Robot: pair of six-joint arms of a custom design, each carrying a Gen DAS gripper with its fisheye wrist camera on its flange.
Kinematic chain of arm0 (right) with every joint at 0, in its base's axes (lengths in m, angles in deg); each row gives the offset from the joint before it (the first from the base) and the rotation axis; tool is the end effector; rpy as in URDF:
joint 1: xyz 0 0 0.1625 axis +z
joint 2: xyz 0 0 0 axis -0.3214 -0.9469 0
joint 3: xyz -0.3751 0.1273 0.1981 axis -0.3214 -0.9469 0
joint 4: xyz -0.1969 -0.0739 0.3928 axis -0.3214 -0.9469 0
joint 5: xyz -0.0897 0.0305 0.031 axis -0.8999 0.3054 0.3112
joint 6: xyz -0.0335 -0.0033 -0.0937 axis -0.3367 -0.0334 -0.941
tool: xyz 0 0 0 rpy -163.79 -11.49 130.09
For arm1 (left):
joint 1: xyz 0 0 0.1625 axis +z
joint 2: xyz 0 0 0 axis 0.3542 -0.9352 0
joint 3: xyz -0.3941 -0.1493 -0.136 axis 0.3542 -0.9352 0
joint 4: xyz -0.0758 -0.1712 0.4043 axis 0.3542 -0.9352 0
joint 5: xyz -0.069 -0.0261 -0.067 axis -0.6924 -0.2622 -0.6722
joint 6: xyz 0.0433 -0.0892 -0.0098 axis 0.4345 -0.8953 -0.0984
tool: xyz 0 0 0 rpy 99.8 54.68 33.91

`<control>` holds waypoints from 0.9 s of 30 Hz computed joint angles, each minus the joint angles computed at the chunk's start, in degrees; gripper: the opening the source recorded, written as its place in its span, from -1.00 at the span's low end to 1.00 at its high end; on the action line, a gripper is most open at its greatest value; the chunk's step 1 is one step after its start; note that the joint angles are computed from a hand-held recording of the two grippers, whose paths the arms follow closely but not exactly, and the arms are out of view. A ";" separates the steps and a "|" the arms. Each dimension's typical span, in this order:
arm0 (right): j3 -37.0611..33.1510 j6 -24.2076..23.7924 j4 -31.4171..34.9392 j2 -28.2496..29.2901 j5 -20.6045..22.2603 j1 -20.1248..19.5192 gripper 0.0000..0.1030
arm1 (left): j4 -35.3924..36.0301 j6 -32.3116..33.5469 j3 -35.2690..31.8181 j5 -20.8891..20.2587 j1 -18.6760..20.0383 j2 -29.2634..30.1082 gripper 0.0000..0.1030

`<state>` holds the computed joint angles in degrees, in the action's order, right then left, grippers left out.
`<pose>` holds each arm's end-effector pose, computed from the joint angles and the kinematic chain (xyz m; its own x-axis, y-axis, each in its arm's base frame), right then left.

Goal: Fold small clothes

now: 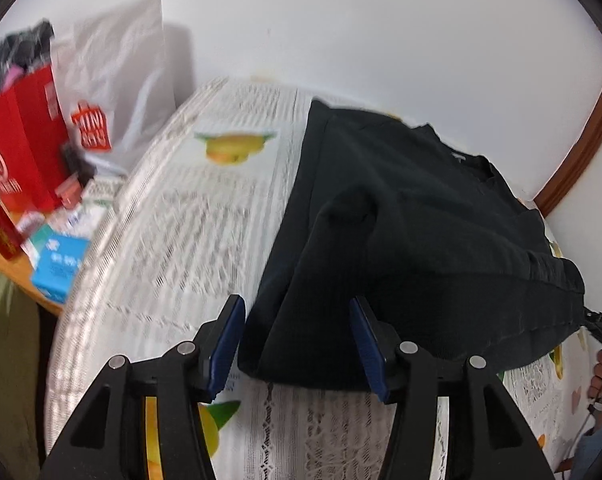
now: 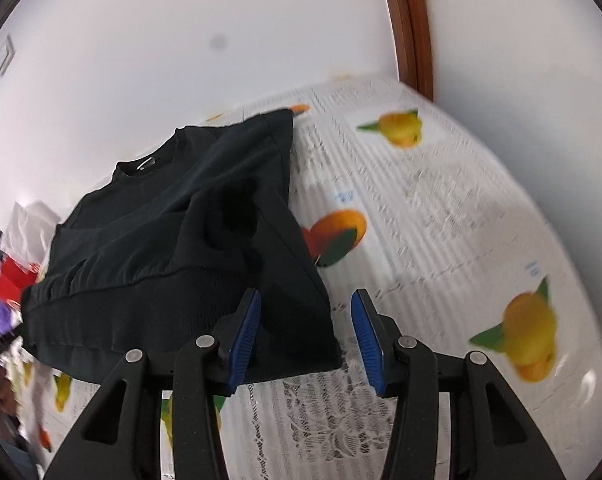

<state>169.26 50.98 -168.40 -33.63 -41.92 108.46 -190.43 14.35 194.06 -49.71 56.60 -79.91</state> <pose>0.0752 -0.5059 0.1775 -0.8200 0.3422 0.4588 -0.1152 0.6866 -0.7179 0.0395 -0.6775 0.2544 -0.8600 -0.0140 -0.5101 0.2852 0.8158 -0.5031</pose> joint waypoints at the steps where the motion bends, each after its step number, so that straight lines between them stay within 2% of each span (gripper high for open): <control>1: -0.18 1.15 0.93 -0.04 1.34 -0.73 -0.10 | 1.00 -0.19 -0.41 -1.06 0.48 0.23 0.00; 6: -2.28 2.65 3.88 1.27 2.86 -1.90 -0.12 | 0.82 1.86 -1.89 0.00 0.56 2.42 0.00; 7: -2.59 2.41 4.20 1.37 3.10 -1.86 -0.16 | 0.56 1.98 -2.13 0.27 0.52 2.81 0.00; 8: -2.69 2.38 5.36 1.12 4.10 -2.01 -0.33 | 0.58 2.14 -2.29 0.57 0.46 3.04 -0.02; 9: -2.69 2.28 5.70 1.10 4.33 -2.00 -0.43 | 0.31 2.47 -2.33 0.77 0.39 3.21 -0.11; 10: -2.74 1.46 5.28 1.40 3.77 -1.65 -0.46 | 0.15 2.65 -2.20 -0.01 0.44 3.20 -0.40; 11: -2.65 0.38 5.06 1.59 3.47 -1.35 -0.58 | 0.19 2.46 -2.01 -0.10 0.37 3.13 -0.52; 14: -2.22 -1.01 4.74 1.91 1.61 -0.08 -0.67 | -2.42 3.50 -0.21 1.28 -0.39 2.51 -0.75; 18: 1.56 2.18 6.18 -1.71 4.68 -0.71 -0.68 | -0.33 1.19 2.43 0.74 -0.64 -0.66 -0.82; 27: 8.46 1.37 4.17 -3.76 -0.75 3.35 -0.69 | 0.30 -2.71 14.27 2.08 -2.59 -10.03 -0.89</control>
<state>177.72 52.34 -164.23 -37.39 -42.66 111.81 -190.13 11.64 208.33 -47.63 54.00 -89.94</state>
